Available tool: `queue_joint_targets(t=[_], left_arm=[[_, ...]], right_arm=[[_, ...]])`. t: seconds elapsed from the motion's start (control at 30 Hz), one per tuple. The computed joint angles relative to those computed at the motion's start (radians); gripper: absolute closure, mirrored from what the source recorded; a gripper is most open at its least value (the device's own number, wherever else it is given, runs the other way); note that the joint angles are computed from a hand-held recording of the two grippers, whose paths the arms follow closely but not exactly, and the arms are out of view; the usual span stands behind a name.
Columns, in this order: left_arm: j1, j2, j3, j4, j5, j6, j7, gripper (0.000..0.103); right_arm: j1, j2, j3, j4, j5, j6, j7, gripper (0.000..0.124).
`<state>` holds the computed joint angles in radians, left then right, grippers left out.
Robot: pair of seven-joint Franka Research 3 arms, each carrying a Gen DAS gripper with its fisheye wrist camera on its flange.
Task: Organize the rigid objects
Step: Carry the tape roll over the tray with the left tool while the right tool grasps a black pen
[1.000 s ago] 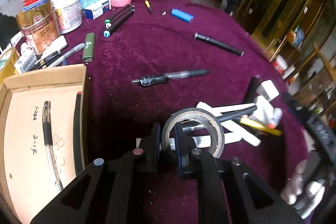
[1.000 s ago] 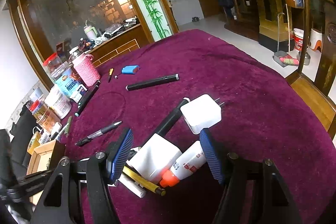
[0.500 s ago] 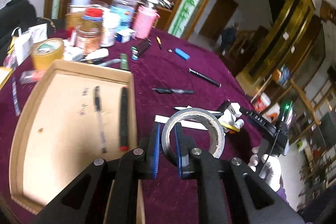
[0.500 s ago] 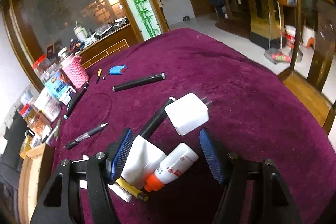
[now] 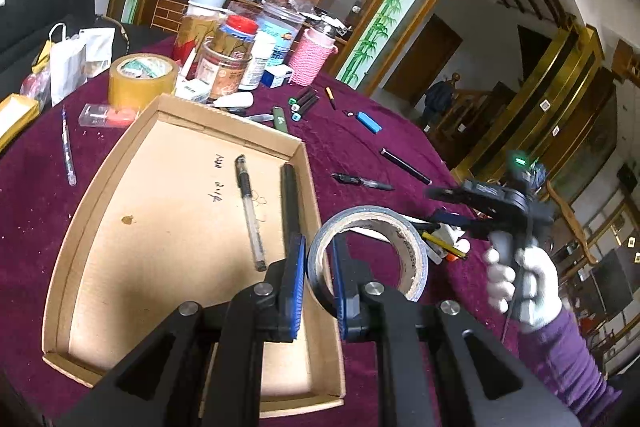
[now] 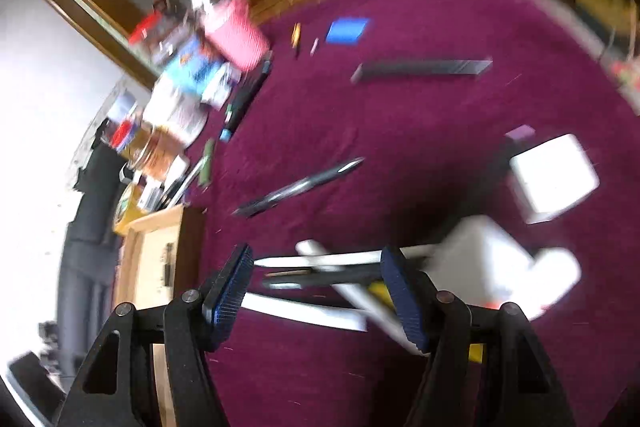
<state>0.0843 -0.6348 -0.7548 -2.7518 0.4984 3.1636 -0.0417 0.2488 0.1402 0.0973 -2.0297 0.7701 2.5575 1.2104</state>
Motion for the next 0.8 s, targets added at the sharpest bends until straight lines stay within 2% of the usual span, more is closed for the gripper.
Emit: queue_joint_targets(t=[0.03,0.17,0.23,0.3,0.43,0.5,0.6,0.63,0.73,0.8], left_arm=[[0.000,-0.007,0.007,-0.012,0.000,0.006,-0.001,0.091],[-0.014,-0.041,0.046,-0.064,-0.009,0.020,0.009,0.091],[-0.008,-0.048,0.054,-0.080,-0.015,0.030,0.016,0.091],[0.011,-0.046,0.057,-0.097,-0.025,0.063,0.026,0.090],[0.036,-0.026,0.052,-0.125,-0.065,0.118,0.057,0.090],[0.040,-0.010,0.050,-0.135,-0.091,0.138,0.074,0.091],[0.037,-0.003,0.047,-0.150,-0.131,0.150,0.097,0.091],[0.034,-0.003,0.047,-0.155,-0.144,0.155,0.104,0.091],[0.021,-0.015,0.043,-0.166,-0.177,0.152,0.119,0.090],[0.008,-0.026,0.041,-0.170,-0.193,0.147,0.124,0.091]], right_arm=[[0.018,0.042,-0.002,0.041,-0.065,0.001,0.060,0.054],[0.053,0.151,0.000,0.162,-0.180,-0.016,0.216,0.054],[0.090,0.204,-0.016,0.229,-0.279,-0.020,0.337,0.054],[0.106,0.248,-0.019,0.284,-0.333,-0.024,0.403,0.054],[0.185,0.307,-0.073,0.372,-0.538,-0.029,0.602,0.055],[0.254,0.323,-0.130,0.398,-0.699,-0.045,0.726,0.066],[0.307,0.329,-0.168,0.404,-0.878,-0.055,0.828,0.082],[0.304,0.329,-0.164,0.405,-0.899,-0.057,0.845,0.083],[0.277,0.329,-0.141,0.411,-0.918,-0.065,0.856,0.100],[0.238,0.309,-0.103,0.381,-0.883,-0.044,0.799,0.113]])
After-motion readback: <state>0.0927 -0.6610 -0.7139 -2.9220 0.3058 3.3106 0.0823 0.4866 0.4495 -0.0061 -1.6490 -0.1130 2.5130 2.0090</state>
